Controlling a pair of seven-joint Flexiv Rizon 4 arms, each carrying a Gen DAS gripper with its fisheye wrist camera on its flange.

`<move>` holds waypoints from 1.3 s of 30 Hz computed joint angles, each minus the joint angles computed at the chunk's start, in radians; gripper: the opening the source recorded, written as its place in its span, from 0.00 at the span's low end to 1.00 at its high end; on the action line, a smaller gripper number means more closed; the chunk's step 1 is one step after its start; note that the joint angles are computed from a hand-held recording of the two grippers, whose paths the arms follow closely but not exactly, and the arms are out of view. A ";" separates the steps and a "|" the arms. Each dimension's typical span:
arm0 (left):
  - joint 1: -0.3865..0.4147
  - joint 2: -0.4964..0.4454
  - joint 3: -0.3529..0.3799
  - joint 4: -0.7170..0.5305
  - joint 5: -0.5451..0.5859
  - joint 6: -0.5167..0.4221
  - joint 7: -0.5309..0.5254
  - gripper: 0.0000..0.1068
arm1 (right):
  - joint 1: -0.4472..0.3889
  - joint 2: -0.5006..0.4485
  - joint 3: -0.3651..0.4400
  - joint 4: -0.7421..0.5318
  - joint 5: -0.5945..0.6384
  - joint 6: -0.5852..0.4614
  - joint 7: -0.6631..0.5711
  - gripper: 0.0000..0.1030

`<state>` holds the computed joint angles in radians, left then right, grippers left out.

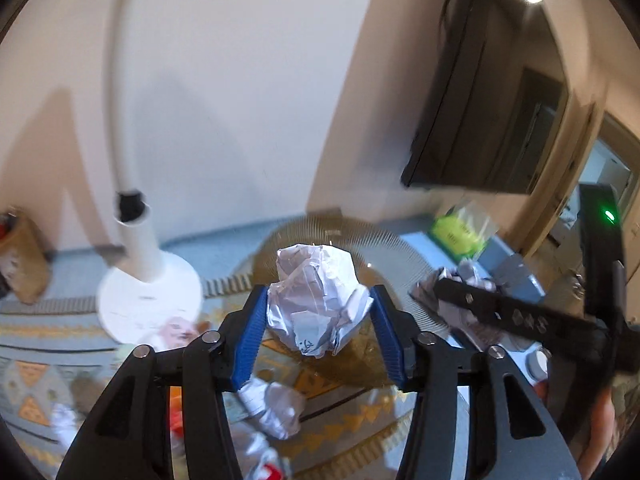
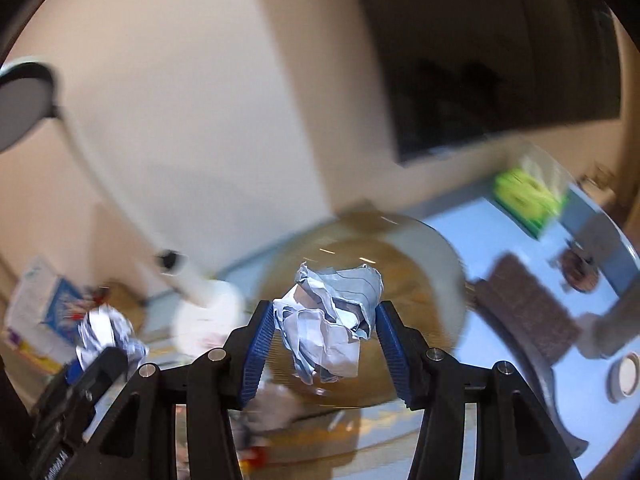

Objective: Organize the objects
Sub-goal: 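Carry both paper balls to the brown glass bowl and release them, then move both open grippers back toward the paper balls on the carpet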

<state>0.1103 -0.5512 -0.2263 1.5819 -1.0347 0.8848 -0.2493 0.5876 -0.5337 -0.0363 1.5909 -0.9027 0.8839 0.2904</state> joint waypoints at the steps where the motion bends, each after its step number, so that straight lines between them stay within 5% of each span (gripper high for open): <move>1: -0.015 -0.035 0.016 -0.051 0.064 -0.044 -0.074 0.50 | -0.016 0.001 0.002 0.021 0.005 0.035 0.008 0.50; 5: -0.003 -0.090 0.015 -0.143 0.160 -0.194 -0.203 0.51 | -0.056 -0.013 -0.021 0.074 -0.004 0.166 0.034 0.59; 6: 0.008 -0.088 0.009 -0.143 0.156 -0.212 -0.201 0.51 | -0.058 -0.014 -0.031 0.079 -0.010 0.182 0.038 0.68; 10: 0.057 -0.039 -0.025 -0.081 0.046 -0.245 -0.094 0.54 | -0.046 0.038 -0.062 0.155 -0.090 0.204 0.119 0.70; 14: 0.036 -0.002 -0.032 -0.039 -0.060 -0.212 0.014 0.73 | -0.048 0.087 -0.035 0.184 -0.139 0.148 0.160 0.70; 16: 0.035 -0.002 -0.025 -0.043 -0.074 -0.252 0.033 0.95 | -0.053 0.110 -0.015 0.198 -0.162 0.150 0.188 0.70; 19: 0.016 0.008 -0.006 -0.029 -0.113 -0.213 0.033 0.96 | -0.046 0.143 0.021 0.206 -0.185 0.097 0.172 0.70; 27: 0.110 0.094 0.066 0.031 -0.186 -0.367 0.132 0.96 | -0.012 0.201 0.100 0.221 -0.244 -0.050 0.149 0.76; 35: 0.187 0.193 0.187 0.165 -0.288 -0.223 0.351 0.96 | 0.011 0.150 0.097 0.195 -0.438 0.088 0.304 0.89; 37: 0.200 0.169 0.193 0.193 -0.362 -0.168 0.396 0.96 | 0.038 0.114 0.090 0.189 -0.481 0.061 0.341 1.00; 39: 0.209 0.105 0.187 0.200 -0.473 -0.077 0.438 0.96 | 0.088 0.052 0.087 0.169 -0.470 -0.044 0.343 1.00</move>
<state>0.3196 -0.4462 -0.0390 1.7822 -1.5076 0.8073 0.1887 0.6752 -0.4818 0.0509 1.7599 -1.3725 0.8401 0.6333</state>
